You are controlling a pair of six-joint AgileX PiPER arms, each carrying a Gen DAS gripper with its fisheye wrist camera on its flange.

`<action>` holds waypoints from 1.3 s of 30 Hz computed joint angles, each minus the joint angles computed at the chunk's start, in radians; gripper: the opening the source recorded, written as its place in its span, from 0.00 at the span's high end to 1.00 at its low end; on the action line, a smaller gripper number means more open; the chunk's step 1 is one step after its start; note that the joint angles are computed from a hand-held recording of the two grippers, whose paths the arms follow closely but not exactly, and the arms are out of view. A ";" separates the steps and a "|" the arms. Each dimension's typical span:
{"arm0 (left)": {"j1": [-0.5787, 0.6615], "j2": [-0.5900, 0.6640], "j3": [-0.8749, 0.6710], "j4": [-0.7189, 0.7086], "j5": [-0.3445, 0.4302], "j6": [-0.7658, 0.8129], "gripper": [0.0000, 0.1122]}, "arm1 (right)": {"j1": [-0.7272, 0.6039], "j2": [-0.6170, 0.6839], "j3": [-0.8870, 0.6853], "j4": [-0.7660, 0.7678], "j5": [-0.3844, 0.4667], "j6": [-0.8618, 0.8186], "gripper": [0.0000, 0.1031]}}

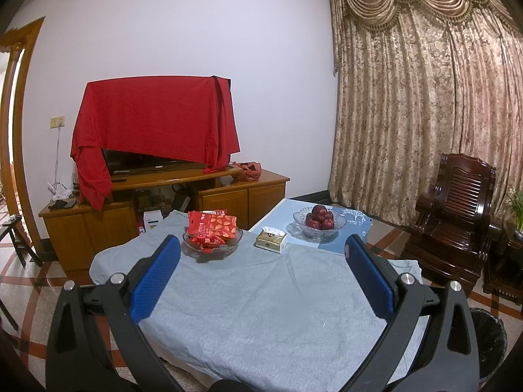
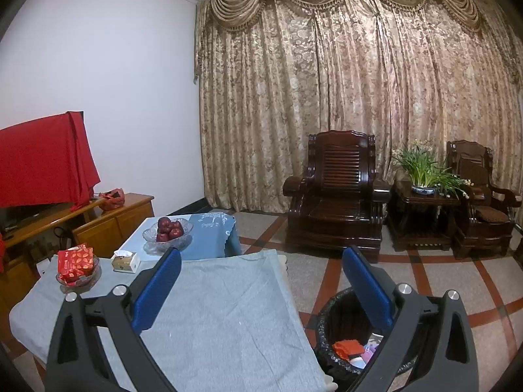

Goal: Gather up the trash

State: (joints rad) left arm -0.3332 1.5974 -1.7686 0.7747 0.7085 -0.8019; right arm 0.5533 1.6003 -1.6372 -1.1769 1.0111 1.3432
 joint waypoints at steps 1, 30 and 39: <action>0.000 0.000 0.000 0.002 0.000 -0.001 0.13 | 0.001 0.001 -0.002 0.001 0.002 -0.001 0.06; -0.031 -0.005 0.009 0.031 0.012 -0.030 0.13 | -0.005 0.005 -0.011 0.007 -0.002 -0.010 0.06; -0.038 -0.002 0.002 0.037 0.019 -0.038 0.13 | -0.004 0.004 -0.008 0.004 -0.004 -0.006 0.06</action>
